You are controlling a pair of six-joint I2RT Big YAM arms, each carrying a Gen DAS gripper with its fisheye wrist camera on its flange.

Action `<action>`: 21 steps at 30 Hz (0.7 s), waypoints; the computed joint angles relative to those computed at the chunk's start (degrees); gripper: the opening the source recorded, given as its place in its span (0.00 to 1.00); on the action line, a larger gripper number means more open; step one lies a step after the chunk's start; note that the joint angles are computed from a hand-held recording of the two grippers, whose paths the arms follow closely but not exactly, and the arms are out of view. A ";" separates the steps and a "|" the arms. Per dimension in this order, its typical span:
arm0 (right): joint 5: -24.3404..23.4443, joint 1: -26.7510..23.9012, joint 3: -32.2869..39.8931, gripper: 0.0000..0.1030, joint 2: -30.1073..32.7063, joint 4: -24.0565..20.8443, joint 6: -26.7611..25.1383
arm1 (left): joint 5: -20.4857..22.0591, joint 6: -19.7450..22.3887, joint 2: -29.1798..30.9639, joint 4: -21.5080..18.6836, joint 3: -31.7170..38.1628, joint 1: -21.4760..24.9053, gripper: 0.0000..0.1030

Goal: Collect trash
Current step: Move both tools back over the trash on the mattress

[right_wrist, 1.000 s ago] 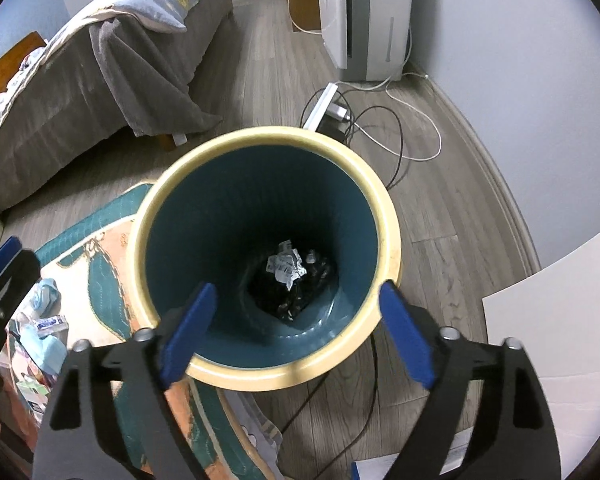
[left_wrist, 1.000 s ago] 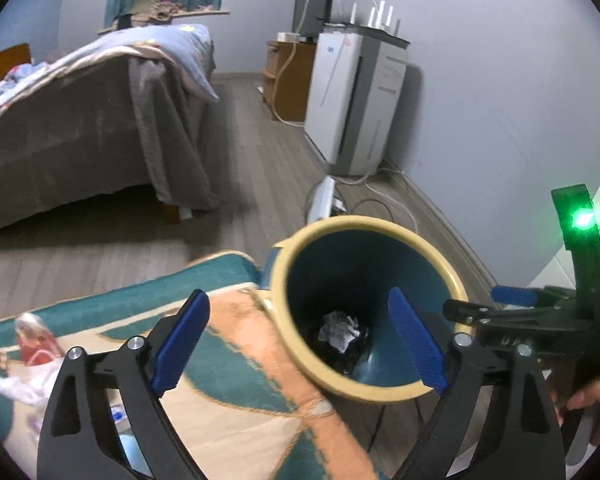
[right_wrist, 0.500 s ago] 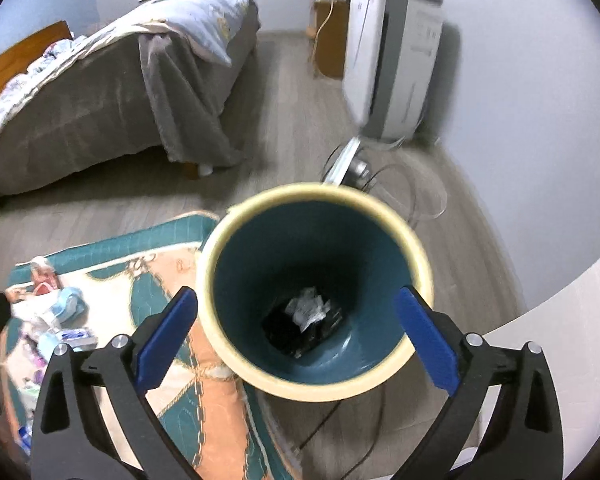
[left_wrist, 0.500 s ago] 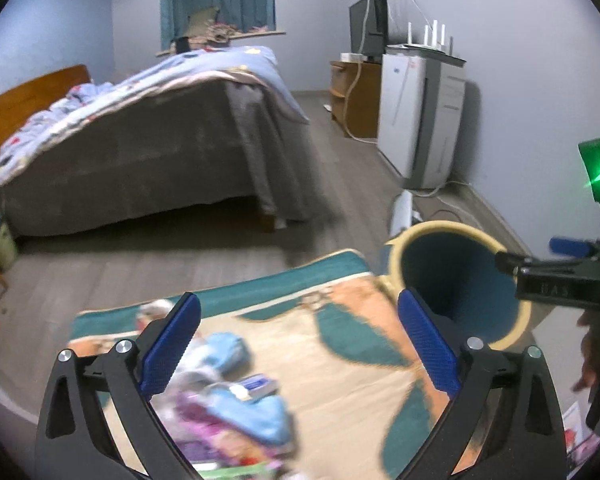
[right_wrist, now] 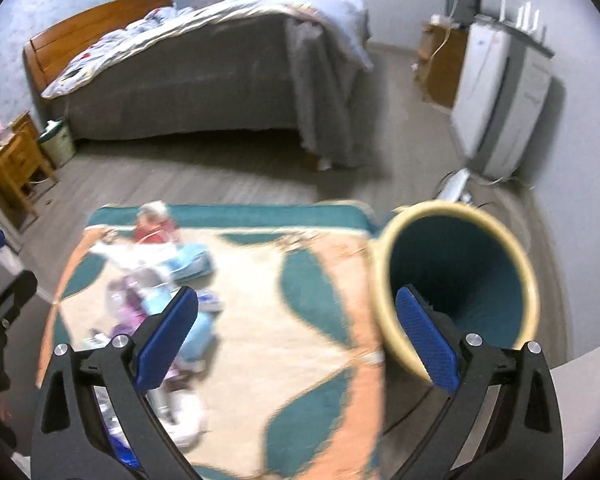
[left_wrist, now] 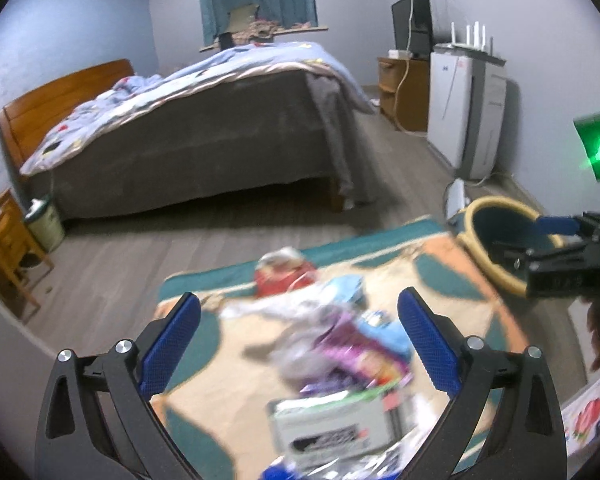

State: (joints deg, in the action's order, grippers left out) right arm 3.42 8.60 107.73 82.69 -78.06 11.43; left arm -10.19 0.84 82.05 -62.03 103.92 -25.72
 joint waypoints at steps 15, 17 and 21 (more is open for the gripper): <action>-0.10 11.52 -2.98 0.94 -1.71 -7.19 11.89 | 2.83 -0.55 -11.37 -3.71 -14.61 7.13 0.95; 0.41 13.07 -3.59 0.94 -1.66 -8.22 11.49 | 3.95 -0.55 -12.02 -3.51 -14.99 7.90 0.95; 1.88 15.32 -4.86 0.85 -1.06 -10.85 12.63 | 4.98 -1.12 -12.22 -4.20 -15.04 9.45 0.95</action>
State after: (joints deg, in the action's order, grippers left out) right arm 5.30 23.92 102.87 81.64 -88.91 24.07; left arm -5.21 -0.28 69.83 -66.23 88.88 -16.27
